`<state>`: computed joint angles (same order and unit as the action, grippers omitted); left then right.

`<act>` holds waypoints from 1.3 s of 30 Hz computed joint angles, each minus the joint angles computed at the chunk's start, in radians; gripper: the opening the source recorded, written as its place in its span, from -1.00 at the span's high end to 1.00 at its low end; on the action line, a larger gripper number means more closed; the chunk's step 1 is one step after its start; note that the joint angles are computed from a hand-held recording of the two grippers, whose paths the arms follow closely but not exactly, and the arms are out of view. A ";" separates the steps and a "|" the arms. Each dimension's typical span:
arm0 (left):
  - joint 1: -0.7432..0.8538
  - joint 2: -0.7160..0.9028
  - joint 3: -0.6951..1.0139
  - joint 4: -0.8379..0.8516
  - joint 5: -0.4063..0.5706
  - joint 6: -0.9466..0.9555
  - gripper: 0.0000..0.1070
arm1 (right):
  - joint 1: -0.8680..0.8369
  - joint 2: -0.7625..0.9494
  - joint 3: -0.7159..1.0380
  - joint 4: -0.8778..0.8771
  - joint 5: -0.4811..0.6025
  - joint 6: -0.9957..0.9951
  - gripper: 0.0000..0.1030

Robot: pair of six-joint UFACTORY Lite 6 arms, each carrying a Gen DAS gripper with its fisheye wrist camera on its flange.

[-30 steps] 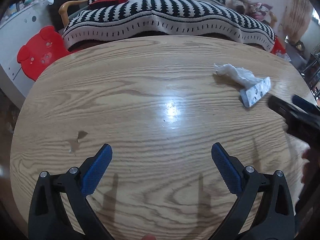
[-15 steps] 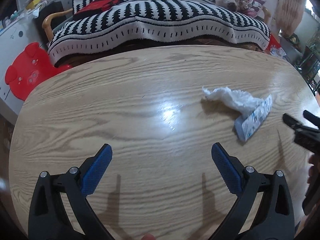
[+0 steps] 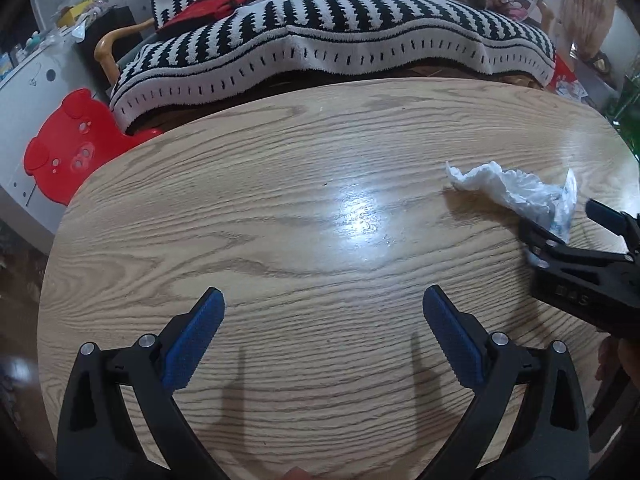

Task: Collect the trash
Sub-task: 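Grasp the white tissue with the left tool while the right tool grasps the blister pill pack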

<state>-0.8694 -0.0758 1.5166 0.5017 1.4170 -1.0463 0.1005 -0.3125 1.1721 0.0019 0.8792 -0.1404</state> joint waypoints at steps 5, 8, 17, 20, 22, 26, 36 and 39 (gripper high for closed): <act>0.021 0.090 0.090 -0.014 -0.050 0.032 -0.80 | -0.247 0.028 0.014 0.147 -0.002 -0.271 -0.88; 0.010 0.185 0.185 -0.015 -0.064 0.072 -0.80 | -0.381 0.080 0.049 0.279 0.048 -0.424 -0.88; 0.008 0.491 0.528 -0.036 -0.031 0.273 -0.80 | -0.441 0.126 0.083 0.391 0.098 -0.595 -0.90; 0.022 0.574 0.609 -0.075 -0.005 0.339 -0.81 | -0.456 0.134 0.085 0.428 0.099 -0.649 -0.90; 0.019 0.564 0.584 -0.066 -0.036 0.320 -0.81 | -0.466 0.118 0.063 0.453 0.085 -0.677 -0.90; 0.050 0.499 0.469 -0.113 -0.152 0.268 -0.82 | -0.465 0.120 0.062 0.458 0.080 -0.674 -0.90; 0.070 0.513 0.472 -0.164 -0.277 0.343 -0.47 | -0.491 0.156 0.127 0.471 0.146 -0.710 -0.55; 0.013 0.617 0.645 -0.111 -0.201 0.410 0.73 | -0.568 0.212 0.208 0.553 0.284 -0.744 0.36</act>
